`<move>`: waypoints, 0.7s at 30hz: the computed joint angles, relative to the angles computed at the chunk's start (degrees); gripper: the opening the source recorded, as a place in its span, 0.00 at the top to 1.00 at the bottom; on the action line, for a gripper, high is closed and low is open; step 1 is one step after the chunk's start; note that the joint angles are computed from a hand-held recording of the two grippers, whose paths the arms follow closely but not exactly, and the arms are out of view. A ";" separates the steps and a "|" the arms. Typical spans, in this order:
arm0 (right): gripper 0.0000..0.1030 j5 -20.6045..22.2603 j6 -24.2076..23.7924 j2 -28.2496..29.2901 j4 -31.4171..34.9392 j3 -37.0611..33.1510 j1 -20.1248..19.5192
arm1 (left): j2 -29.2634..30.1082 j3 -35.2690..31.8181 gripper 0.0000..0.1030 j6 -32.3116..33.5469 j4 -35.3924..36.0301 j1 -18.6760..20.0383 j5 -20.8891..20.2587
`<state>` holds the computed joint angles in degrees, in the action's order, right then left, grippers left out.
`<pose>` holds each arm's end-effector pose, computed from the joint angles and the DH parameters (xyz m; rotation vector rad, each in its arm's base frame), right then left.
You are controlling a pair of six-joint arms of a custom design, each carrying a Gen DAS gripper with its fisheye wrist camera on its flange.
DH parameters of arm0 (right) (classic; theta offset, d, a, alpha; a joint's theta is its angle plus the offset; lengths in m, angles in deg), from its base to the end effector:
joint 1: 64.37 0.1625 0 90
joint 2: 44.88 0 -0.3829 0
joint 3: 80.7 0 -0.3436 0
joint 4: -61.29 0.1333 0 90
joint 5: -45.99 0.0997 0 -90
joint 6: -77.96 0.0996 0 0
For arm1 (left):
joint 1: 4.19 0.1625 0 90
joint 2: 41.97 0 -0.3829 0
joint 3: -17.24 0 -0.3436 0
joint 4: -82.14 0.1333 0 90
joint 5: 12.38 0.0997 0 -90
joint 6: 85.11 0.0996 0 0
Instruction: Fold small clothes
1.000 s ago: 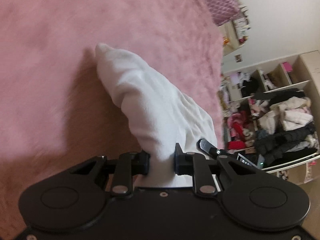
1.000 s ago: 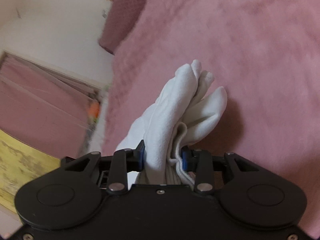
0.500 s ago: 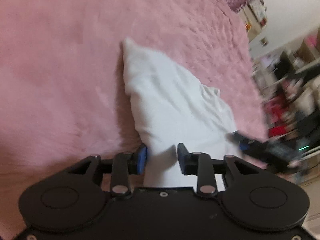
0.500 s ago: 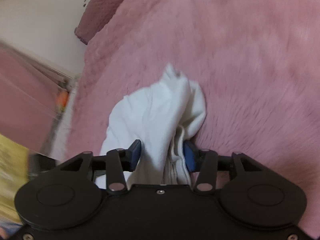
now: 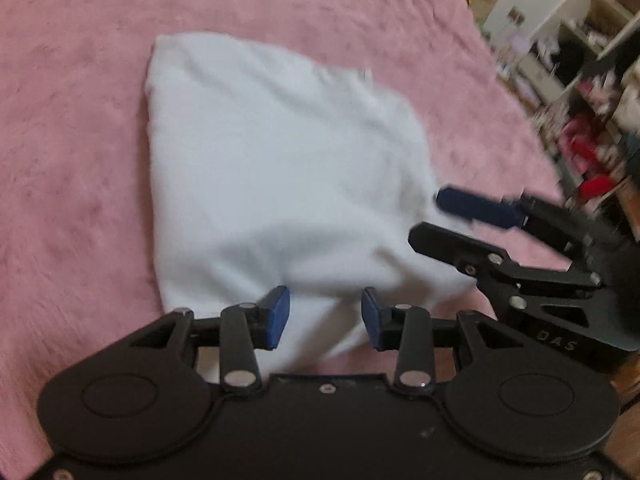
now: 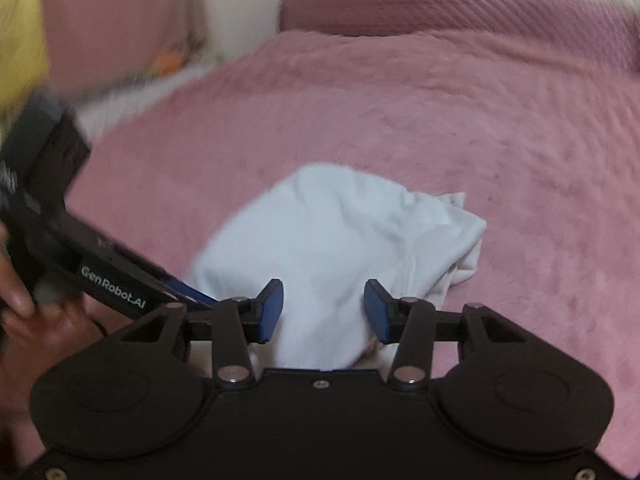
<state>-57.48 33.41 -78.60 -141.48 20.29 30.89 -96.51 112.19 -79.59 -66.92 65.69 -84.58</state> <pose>0.1637 -0.5776 0.0614 0.9474 -2.3367 0.8946 -0.0556 -0.6277 0.1937 0.5572 2.7764 -0.5174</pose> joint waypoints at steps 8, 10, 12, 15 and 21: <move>0.56 -6.32 5.34 0.34 1.02 -0.06 -1.64 | 1.33 4.52 0.60 3.07 -6.52 -2.67 9.47; 0.56 -6.20 5.87 0.69 0.06 0.26 -1.92 | 1.77 5.33 0.59 3.16 -8.16 -3.27 11.14; 0.54 -6.62 7.03 1.13 -0.24 -0.27 -1.75 | 2.30 5.18 0.56 3.01 -9.04 -3.89 12.75; 0.49 -7.43 7.81 0.72 -2.83 1.26 -0.57 | 1.17 7.72 0.52 1.79 -11.12 -5.25 15.12; 0.16 -11.52 6.69 1.33 -13.14 3.83 3.75 | -0.75 11.43 0.48 0.18 -14.21 -8.62 19.53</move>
